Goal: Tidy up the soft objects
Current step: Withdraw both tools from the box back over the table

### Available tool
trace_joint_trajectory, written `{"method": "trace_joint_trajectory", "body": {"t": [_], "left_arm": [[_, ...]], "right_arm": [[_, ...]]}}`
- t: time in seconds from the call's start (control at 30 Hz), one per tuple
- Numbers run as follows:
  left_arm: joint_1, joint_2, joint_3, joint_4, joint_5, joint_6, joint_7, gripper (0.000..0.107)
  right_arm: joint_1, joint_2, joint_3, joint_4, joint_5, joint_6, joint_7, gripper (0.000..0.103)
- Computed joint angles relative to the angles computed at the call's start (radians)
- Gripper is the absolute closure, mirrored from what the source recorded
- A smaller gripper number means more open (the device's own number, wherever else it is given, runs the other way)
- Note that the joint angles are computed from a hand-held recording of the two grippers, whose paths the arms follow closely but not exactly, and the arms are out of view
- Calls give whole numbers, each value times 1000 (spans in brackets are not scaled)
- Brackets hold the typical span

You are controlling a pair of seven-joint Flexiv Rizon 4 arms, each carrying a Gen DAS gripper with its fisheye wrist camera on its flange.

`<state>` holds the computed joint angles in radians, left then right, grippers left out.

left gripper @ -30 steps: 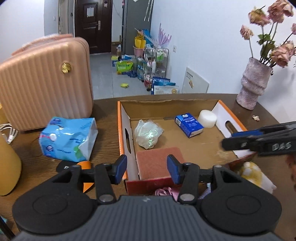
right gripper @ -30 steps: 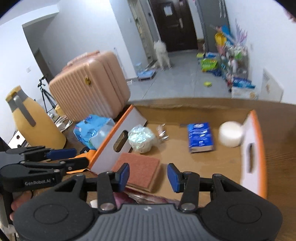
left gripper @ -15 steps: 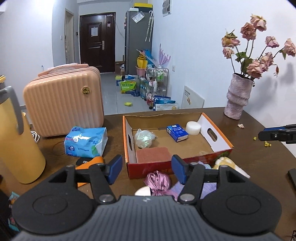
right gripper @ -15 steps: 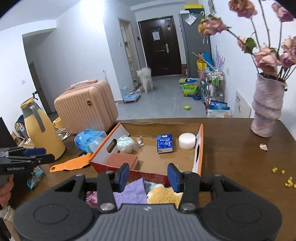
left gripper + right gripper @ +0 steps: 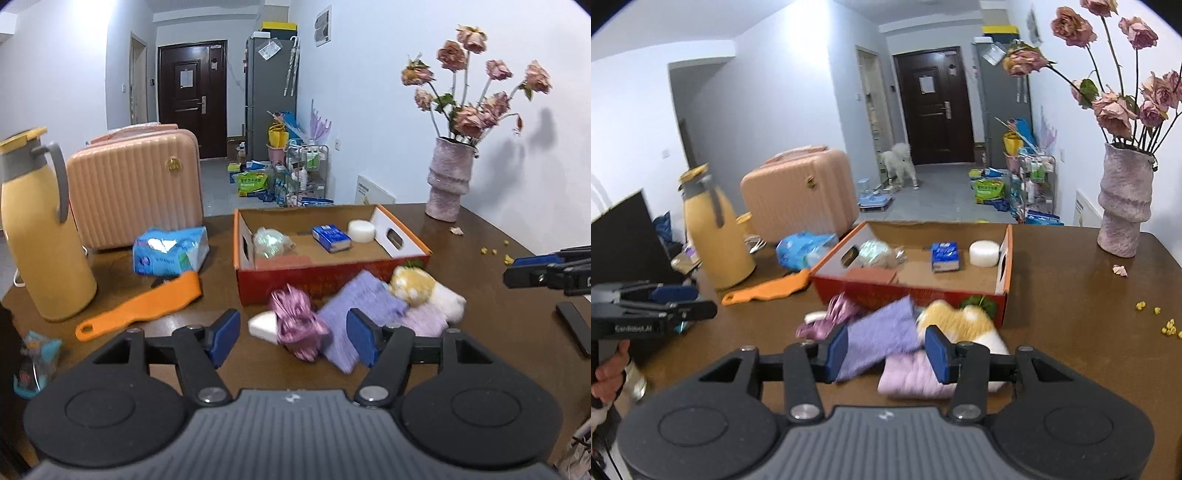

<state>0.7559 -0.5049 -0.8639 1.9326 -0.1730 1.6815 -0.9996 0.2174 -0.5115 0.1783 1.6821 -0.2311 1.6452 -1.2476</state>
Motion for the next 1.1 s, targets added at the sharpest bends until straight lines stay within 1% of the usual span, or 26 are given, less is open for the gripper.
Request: {"method": "trace_joint_trajectory", "body": {"t": [0.1, 0.2, 0.3, 0.43, 0.5, 0.57, 0.6, 0.63, 0.7, 0.8, 0.9, 1.0, 1.1], "left_arm": [[76, -10, -75, 86, 46, 62, -18, 41], [147, -39, -138, 150, 105, 72, -48, 41], [190, -51, -156, 213, 155, 103, -93, 41], [272, -71, -202, 295, 225, 152, -162, 41], [303, -73, -210, 330, 268, 190, -189, 41], [333, -70, -209, 371, 320, 247, -212, 41], [350, -69, -215, 386, 340, 261, -228, 41], [376, -73, -228, 405, 360, 272, -248, 40], [419, -75, -247, 431, 392, 280, -286, 40], [448, -67, -246, 452, 434, 291, -330, 40], [446, -63, -227, 450, 476, 292, -361, 40], [432, -71, -208, 433, 507, 279, -388, 40], [407, -83, -188, 414, 518, 261, -394, 40]], "right_arm": [[29, 24, -27, 87, 5, 64, -1, 58], [78, 43, -78, 170, 12, 131, 8, 58], [143, 62, -135, 245, 37, 193, 14, 58], [184, 71, -152, 328, 82, 273, 5, 57], [256, 80, -205, 371, 139, 309, -20, 57], [381, 86, -301, 413, 240, 341, -72, 55], [433, 85, -337, 427, 293, 355, -97, 55], [466, 82, -353, 440, 339, 372, -114, 55], [484, 81, -336, 463, 401, 411, -132, 54], [500, 81, -308, 488, 481, 457, -159, 53], [536, 85, -306, 501, 563, 479, -198, 49], [540, 84, -297, 499, 599, 475, -225, 49], [562, 77, -320, 482, 632, 455, -251, 49]]}}
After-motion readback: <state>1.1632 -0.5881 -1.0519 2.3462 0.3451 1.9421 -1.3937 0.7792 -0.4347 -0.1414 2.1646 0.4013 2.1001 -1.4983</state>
